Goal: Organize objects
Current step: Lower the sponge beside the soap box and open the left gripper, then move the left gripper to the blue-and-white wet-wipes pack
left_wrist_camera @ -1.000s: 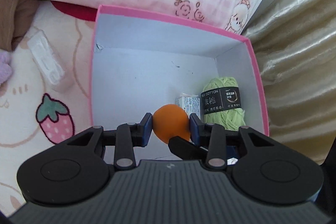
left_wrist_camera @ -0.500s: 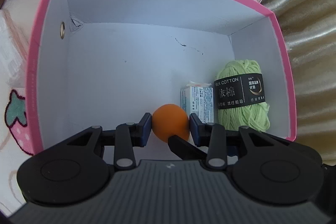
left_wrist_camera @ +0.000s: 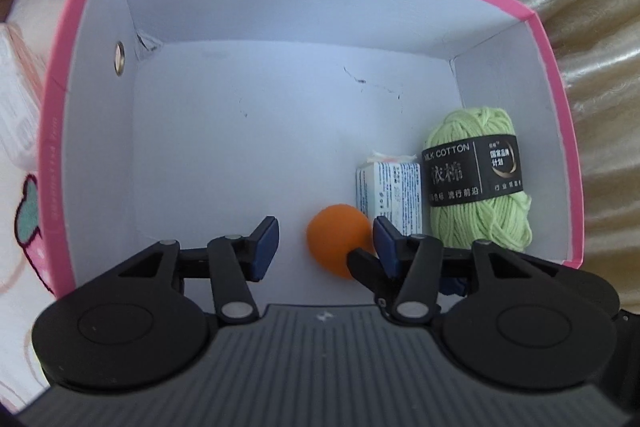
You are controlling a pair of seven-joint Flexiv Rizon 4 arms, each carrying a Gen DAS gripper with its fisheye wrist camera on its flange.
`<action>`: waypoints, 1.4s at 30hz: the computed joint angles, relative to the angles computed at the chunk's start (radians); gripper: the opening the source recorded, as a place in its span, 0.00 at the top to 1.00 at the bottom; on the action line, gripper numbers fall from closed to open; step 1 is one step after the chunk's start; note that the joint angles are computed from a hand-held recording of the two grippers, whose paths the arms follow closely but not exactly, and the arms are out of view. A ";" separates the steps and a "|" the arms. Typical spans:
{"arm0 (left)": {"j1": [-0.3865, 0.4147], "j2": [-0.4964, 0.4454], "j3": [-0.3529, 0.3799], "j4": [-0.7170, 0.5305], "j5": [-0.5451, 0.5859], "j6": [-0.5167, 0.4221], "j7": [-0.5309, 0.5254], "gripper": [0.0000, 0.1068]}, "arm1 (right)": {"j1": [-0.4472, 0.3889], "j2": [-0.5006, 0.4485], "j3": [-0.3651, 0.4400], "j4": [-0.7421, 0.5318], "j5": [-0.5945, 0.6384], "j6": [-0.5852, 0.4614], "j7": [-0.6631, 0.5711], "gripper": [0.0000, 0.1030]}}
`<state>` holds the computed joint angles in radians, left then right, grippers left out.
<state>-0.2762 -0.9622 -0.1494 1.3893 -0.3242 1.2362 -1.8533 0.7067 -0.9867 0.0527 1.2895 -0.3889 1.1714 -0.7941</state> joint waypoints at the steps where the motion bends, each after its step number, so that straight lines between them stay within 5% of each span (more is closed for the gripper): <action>1: 0.008 -0.001 -0.014 0.004 -0.001 0.010 0.014 0.56 | 0.000 0.003 0.000 0.002 0.002 -0.008 0.003 0.81; 4: 0.053 -0.012 -0.097 0.028 -0.037 0.056 0.072 0.74 | 0.013 0.019 -0.021 0.016 -0.005 -0.037 0.035 0.81; 11: 0.044 0.011 -0.103 0.062 -0.057 0.098 0.090 0.76 | 0.057 0.090 -0.086 0.141 -0.063 0.085 0.135 0.76; 16: -0.007 0.093 -0.015 0.115 -0.011 0.091 0.063 0.75 | 0.084 0.144 -0.112 0.214 -0.113 0.138 0.181 0.68; 31: -0.004 0.450 0.045 0.471 0.061 0.137 0.026 0.60 | 0.140 0.282 -0.101 0.321 -0.236 0.174 0.208 0.50; 37: -0.030 0.594 0.105 0.599 0.119 0.133 -0.026 0.52 | 0.111 0.321 0.000 0.291 -0.248 0.066 0.064 0.41; 42: -0.003 0.708 0.112 0.725 0.132 0.176 -0.053 0.40 | 0.098 0.316 0.063 0.259 -0.215 0.085 -0.042 0.22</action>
<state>-0.2796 -0.2540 -0.0373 2.1144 -0.1918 1.4119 -1.9064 0.8050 -0.6705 0.1160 1.5482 -0.6036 1.2562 -0.8356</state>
